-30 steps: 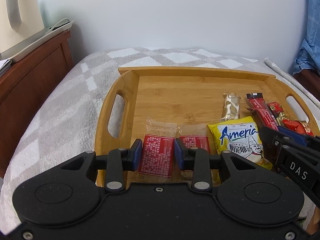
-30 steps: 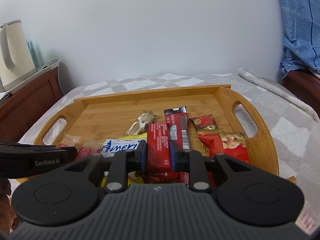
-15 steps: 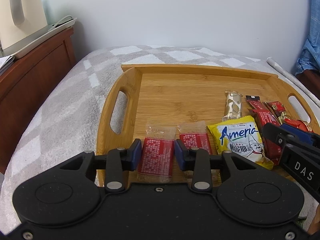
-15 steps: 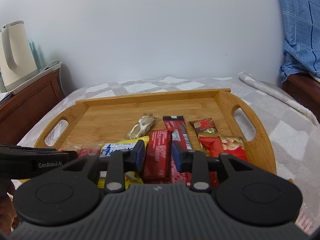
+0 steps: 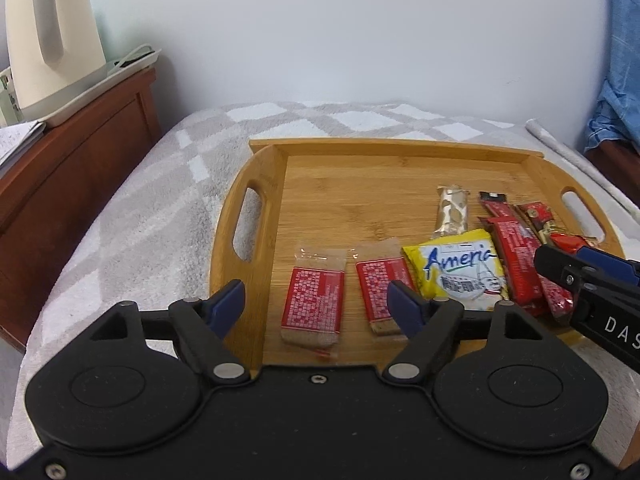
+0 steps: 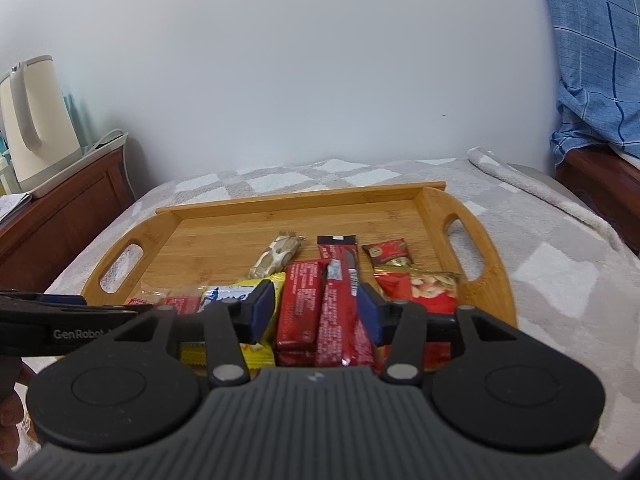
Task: Organize snacks
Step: 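Move both open grippers back toward the remaining snacks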
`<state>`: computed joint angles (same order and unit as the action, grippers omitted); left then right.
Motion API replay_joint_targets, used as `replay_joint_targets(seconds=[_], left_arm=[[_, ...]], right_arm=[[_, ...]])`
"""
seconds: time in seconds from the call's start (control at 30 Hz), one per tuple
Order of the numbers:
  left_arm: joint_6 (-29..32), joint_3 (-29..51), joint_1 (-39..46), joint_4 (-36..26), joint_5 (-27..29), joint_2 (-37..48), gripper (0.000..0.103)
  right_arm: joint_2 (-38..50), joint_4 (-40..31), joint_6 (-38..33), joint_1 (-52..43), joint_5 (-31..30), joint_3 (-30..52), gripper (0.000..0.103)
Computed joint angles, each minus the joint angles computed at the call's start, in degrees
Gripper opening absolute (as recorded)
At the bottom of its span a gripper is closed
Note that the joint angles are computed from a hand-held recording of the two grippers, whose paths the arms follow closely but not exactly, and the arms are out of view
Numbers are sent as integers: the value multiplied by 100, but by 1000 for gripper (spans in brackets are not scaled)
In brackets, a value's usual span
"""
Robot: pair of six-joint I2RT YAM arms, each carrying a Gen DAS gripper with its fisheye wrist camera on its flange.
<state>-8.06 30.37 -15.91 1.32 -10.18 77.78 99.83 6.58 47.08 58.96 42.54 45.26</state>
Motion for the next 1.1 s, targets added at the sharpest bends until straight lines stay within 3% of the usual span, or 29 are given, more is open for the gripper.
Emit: replay_joint_targets(seconds=[0.43, 0.6, 0.77, 0.93, 1.1], left_arm=[[-266, -601, -449, -1111, -20, -1897, 90], [-429, -846, -788, -1618, -260, -2660, 92], [-704, -1094, -1222, -2112, -577, -3402, 93], [-1155, -1317, -1815, -2564, -1036, -3917, 94], [-1684, -1501, -2466, -2819, -1460, -4019, 94]], right_arm=[[-1333, -266, 172, 368, 314, -1095, 89], [-1953, -840, 456, 723, 647, -1509, 95], [-2405, -1713, 946, 1205, 1014, -1765, 103], [-2430, -2656, 1987, 1650, 1213, -1835, 103], [-2306, -2764, 2495, 1683, 1155, -1912, 103]])
